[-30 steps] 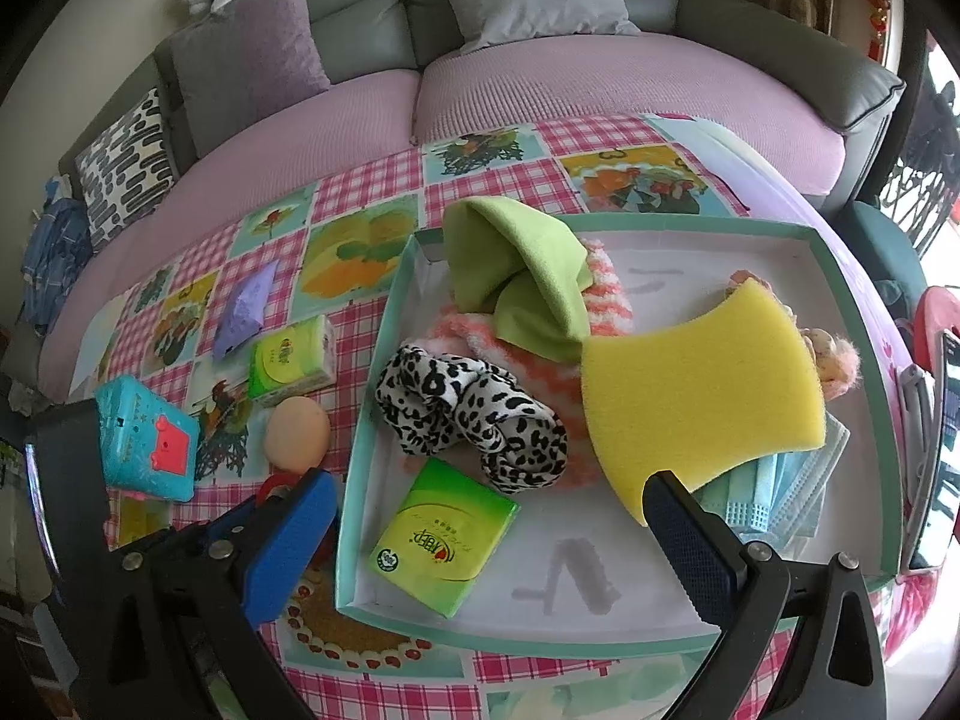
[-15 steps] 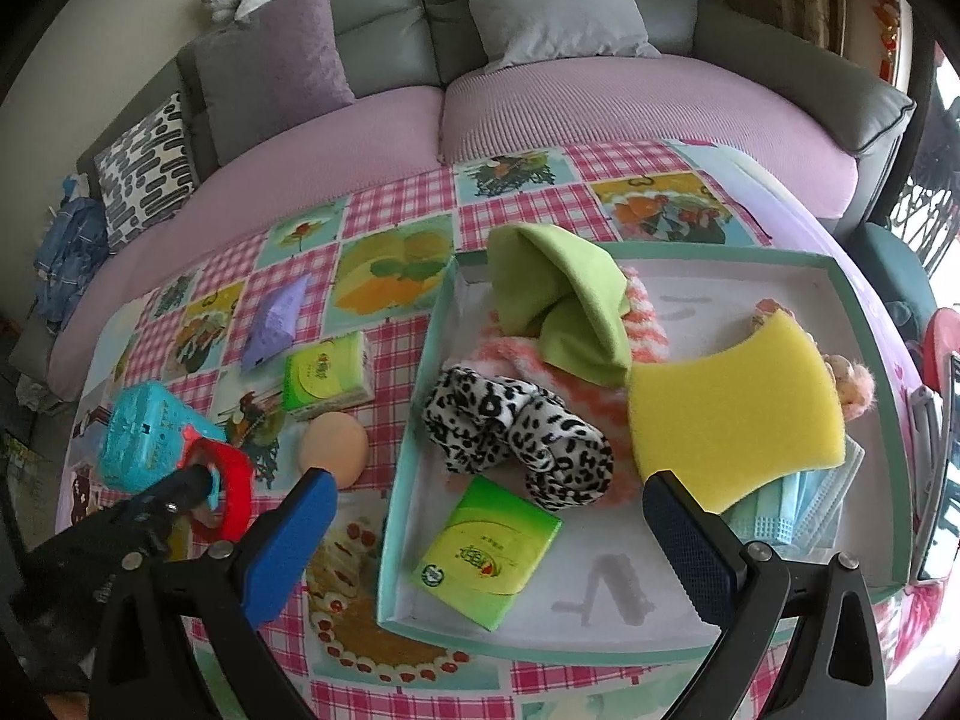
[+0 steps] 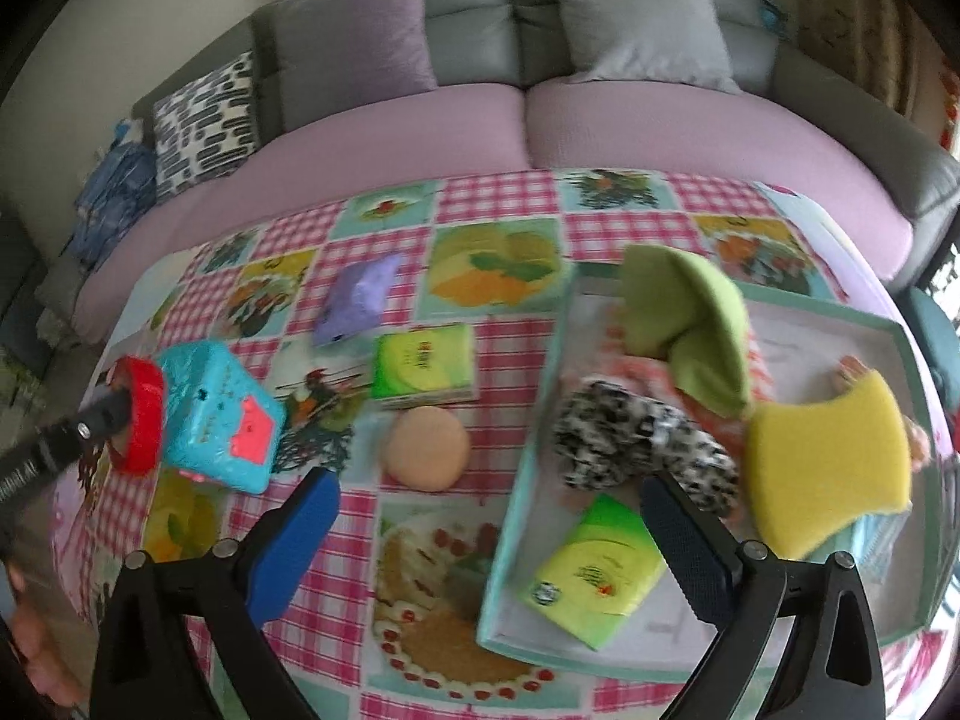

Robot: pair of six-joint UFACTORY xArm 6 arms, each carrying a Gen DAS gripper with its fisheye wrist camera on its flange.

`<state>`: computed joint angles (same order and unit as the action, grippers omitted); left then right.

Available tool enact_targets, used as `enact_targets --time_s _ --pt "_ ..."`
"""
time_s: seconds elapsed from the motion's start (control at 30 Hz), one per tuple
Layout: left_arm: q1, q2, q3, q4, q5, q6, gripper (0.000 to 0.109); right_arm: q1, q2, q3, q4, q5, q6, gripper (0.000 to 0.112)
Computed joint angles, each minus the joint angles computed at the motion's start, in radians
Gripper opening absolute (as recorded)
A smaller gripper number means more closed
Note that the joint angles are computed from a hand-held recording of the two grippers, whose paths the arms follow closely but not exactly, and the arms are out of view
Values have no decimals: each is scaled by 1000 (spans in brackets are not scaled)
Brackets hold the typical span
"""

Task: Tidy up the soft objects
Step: 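Grasp the beige sponge ball with the right tool while the left tool holds the ring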

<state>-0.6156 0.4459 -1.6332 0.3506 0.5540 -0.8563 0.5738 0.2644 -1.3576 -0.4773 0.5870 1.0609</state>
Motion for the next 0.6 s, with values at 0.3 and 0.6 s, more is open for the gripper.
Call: enact_targets --time_s 0.3,0.6 --pt "86 -80 121 77 17 -149 9 30 160 -176 104 18 -175 87" --pt "126 -57 142 -28 17 -106 9 27 260 -271 170 48 -227 77"
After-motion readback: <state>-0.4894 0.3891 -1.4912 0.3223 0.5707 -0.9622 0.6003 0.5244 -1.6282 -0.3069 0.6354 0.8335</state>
